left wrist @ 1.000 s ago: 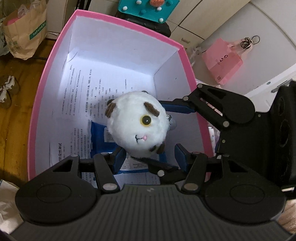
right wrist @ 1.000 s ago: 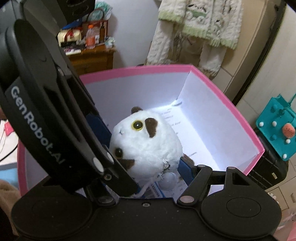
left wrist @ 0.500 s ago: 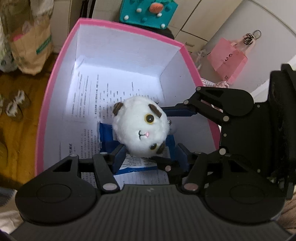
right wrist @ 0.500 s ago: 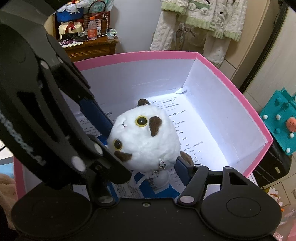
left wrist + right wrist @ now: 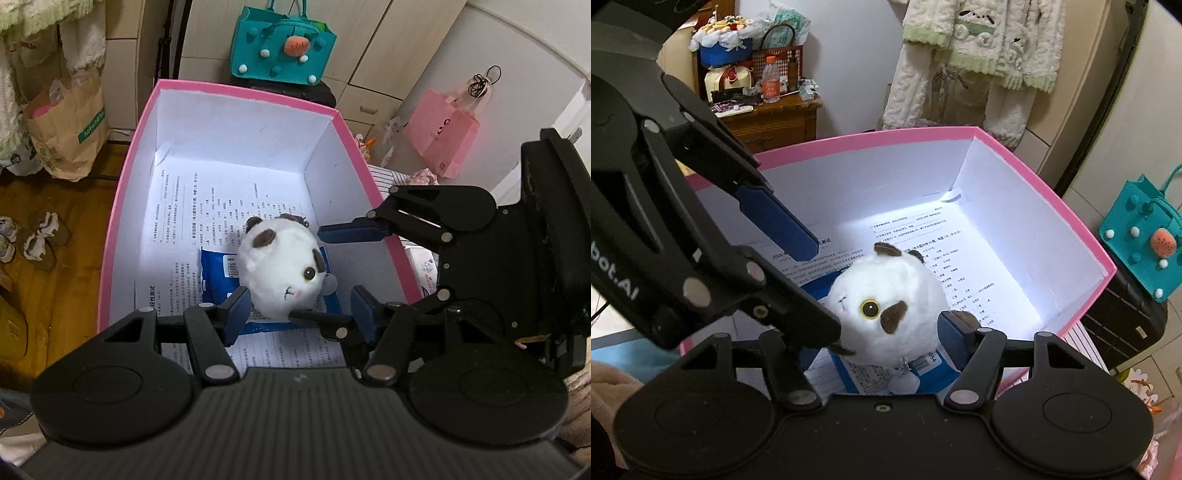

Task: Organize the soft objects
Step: 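Lower the plush onto the wet-wipes pack and open the right tool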

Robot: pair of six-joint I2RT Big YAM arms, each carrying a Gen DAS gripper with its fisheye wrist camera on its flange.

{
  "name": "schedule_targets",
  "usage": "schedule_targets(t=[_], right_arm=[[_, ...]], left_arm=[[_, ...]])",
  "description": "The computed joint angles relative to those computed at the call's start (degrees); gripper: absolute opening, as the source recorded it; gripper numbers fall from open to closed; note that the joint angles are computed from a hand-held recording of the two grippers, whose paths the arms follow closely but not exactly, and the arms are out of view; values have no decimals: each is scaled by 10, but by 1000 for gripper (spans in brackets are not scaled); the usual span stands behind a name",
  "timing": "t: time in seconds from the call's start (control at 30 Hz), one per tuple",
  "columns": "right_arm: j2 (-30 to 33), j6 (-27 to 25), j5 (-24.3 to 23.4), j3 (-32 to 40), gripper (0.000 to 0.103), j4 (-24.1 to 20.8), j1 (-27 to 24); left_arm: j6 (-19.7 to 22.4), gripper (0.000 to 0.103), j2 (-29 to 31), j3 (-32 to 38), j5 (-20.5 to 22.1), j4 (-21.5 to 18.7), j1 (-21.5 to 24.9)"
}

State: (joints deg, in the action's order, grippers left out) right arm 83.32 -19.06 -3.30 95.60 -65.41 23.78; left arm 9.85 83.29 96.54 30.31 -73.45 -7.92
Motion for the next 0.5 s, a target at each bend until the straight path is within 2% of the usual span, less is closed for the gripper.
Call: schedule_targets(t=[0.23, 0.3, 0.5], right_arm=[[-30, 10, 22, -22, 68, 14, 9], [-41, 20, 16, -24, 68, 13, 6], [-79, 59, 0, -26, 68, 1, -1]], left_arm=[[-3, 58, -27, -12, -14, 9, 1], [-1, 58, -35, -11, -21, 8, 2], [34, 60, -57, 11, -38, -23, 3]])
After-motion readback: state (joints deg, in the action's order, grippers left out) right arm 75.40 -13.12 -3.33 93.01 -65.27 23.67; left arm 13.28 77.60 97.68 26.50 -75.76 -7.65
